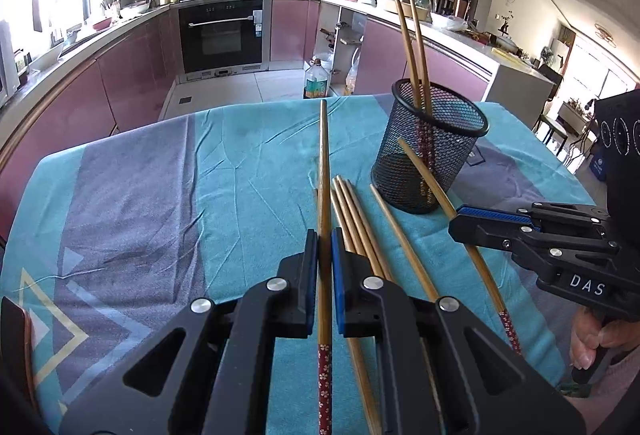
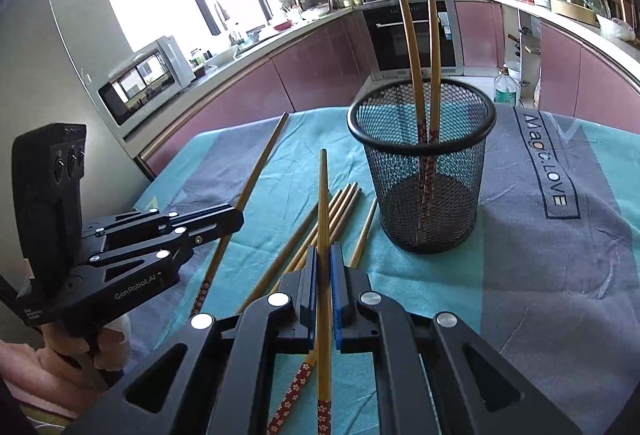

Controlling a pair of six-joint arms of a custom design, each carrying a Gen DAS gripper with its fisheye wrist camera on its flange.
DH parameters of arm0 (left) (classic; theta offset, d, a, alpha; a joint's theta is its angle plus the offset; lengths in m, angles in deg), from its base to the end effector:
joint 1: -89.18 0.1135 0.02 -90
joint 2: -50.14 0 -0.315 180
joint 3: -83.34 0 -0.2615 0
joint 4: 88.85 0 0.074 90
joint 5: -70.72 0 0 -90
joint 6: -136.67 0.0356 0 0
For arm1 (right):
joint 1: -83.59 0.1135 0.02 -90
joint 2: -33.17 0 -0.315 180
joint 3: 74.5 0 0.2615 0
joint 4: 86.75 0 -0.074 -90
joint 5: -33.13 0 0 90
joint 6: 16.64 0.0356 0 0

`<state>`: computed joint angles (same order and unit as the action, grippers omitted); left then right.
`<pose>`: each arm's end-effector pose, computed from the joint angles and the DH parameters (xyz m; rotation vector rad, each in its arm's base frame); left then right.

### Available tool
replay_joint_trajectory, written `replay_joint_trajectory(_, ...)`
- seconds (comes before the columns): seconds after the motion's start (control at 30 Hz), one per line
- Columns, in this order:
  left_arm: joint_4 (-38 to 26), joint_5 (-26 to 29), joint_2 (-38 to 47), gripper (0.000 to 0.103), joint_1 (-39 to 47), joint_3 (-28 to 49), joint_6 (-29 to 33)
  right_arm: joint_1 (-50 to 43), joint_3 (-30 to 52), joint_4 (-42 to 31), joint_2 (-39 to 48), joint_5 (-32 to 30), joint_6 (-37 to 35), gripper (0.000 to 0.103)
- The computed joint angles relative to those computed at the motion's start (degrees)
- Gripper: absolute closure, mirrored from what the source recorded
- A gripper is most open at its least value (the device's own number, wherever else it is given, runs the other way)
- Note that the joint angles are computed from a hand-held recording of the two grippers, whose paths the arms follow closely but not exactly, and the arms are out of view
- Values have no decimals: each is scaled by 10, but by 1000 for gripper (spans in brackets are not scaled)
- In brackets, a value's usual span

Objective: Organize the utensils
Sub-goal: 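Raise the left gripper's chopstick upright over the cup while the right gripper carries its own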

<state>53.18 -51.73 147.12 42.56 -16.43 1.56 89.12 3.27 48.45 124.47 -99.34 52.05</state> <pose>0.2672 -0.2549 0.2659 -0.1842 2.3242 -0.0594 0.3302 0.0561 0.2819 -0.8077 2.2547 0.8236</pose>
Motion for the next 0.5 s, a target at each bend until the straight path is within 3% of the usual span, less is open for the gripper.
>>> replay_joint_trajectory(0.5, 82, 54, -80, 95, 14, -7, 63, -58, 56, 27, -24, -75, 29, 98)
